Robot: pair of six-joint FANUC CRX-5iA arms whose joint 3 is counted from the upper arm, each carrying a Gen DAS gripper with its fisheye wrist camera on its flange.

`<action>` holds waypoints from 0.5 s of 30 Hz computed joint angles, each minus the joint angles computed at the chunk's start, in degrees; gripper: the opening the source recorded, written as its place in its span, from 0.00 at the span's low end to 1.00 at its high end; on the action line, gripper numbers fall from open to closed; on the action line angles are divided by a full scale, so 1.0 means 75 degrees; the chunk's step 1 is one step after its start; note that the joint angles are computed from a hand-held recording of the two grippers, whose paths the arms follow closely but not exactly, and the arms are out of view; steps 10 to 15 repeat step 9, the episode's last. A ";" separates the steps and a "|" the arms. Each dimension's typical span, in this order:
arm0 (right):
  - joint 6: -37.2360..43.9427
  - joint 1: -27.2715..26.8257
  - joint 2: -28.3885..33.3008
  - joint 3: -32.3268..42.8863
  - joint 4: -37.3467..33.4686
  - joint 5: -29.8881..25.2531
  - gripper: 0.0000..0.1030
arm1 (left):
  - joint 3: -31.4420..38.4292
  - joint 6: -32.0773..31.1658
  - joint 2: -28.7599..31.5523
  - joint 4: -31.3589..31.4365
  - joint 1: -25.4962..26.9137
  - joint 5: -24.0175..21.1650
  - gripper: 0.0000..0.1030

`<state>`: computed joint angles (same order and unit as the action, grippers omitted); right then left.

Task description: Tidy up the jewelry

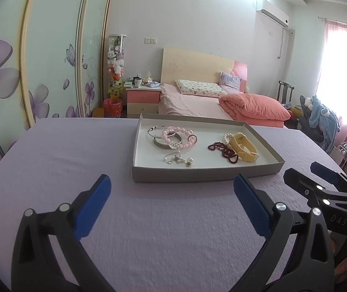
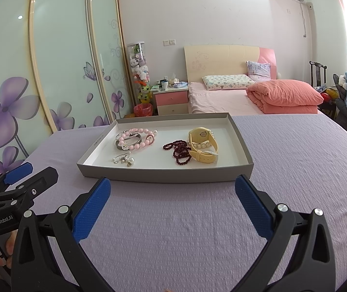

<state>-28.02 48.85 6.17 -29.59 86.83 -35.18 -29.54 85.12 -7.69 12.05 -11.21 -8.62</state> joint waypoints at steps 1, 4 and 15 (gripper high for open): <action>0.0000 0.0004 0.0003 0.0004 -0.0002 -0.0006 0.99 | -0.0002 -0.0021 0.0001 0.0021 -0.0001 -0.0003 0.98; 0.0002 -0.0007 -0.0006 -0.0007 0.0006 0.0009 0.99 | -0.0105 -0.0408 0.0004 0.0435 0.0008 0.0063 0.98; 0.0001 -0.0004 0.0000 -0.0003 0.0008 0.0003 0.99 | -0.0161 -0.0641 0.0009 0.0698 0.0002 0.0093 0.98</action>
